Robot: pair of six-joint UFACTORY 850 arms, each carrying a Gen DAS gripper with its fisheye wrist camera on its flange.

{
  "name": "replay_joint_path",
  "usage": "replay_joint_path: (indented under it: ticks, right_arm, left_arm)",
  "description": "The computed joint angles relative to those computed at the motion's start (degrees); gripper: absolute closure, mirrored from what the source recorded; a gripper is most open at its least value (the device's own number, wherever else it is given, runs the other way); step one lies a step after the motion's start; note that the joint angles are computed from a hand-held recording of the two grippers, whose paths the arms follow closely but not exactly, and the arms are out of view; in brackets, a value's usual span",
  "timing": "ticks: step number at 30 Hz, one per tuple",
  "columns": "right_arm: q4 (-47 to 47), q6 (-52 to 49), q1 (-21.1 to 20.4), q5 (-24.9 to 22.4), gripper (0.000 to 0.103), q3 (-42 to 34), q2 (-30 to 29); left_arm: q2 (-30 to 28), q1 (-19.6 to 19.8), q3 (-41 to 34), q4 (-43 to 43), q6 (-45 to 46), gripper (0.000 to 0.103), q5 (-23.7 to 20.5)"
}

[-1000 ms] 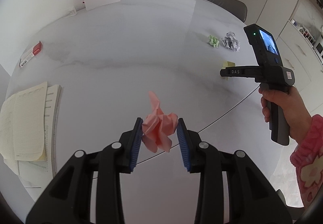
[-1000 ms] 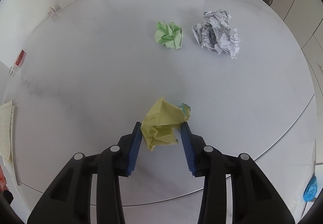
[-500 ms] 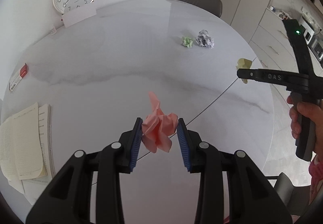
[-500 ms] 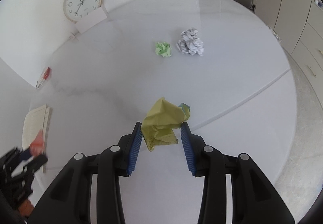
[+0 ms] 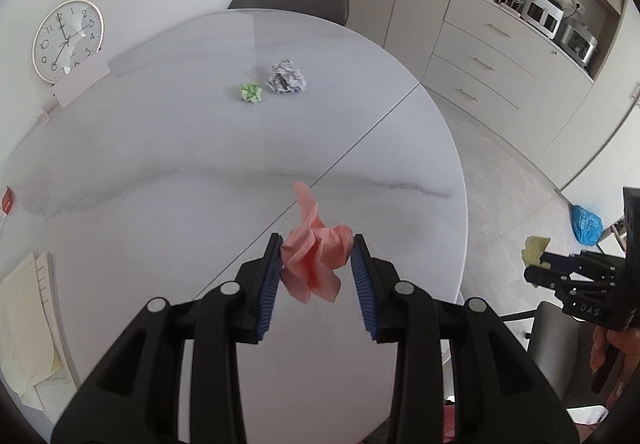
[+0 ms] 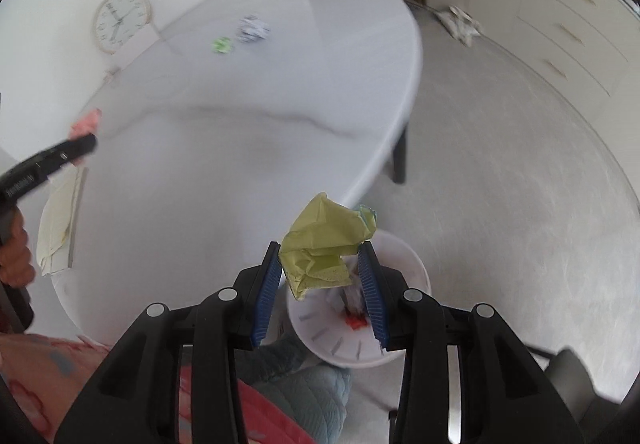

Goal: Collect trash
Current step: 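Drop the yellow paper and pink tissue into the wastebasket with both tools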

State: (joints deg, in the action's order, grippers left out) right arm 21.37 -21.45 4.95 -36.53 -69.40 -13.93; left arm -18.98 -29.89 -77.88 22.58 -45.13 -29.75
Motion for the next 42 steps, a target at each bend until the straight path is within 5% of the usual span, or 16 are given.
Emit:
replay_joint_path:
  ticks: [5, 12, 16, 18, 25, 35, 38, 42]
  right_arm:
    - [0.7, 0.7, -4.4, 1.5, 0.063, 5.9, -0.8]
    - [7.3, -7.4, -4.9, 1.8, 0.061, 5.9, -10.3]
    - [7.5, -8.8, -3.7, -0.2, 0.029, 3.4, -15.7]
    - [5.3, -7.9, -3.5, 0.5, 0.027, 3.5, -16.1]
    - [3.1, -4.7, -7.0, 3.5, 0.015, 6.2, -11.3]
    - [-2.0, 1.1, -13.6, 5.8, 0.012, 8.6, -4.7]
    - [-1.1, 1.1, -14.9, 5.6, 0.012, 8.9, -4.0]
    - [-0.5, 0.5, -15.0, 5.5, 0.012, 9.3, -3.9]
  left_arm:
    - [-1.7, -2.8, -2.6, 0.7, 0.1, 0.068, -1.6]
    - [-4.5, -6.0, -6.1, -1.4, 3.2, 0.068, -4.7]
    - [-6.2, -7.5, -7.9, -2.5, 5.2, 0.068, -6.1]
    - [-7.0, -8.0, -8.7, -3.2, 6.3, 0.068, -6.7]
    - [-11.5, -10.6, -13.0, -6.9, 14.0, 0.068, -7.4]
    - [-21.4, -13.9, -20.2, -16.2, 27.7, 0.067, -11.1]
    - [-24.3, -14.5, -21.7, -16.7, 28.4, 0.06, -12.9]
    - [-26.1, -15.1, -22.4, -16.1, 27.1, 0.032, -13.4]
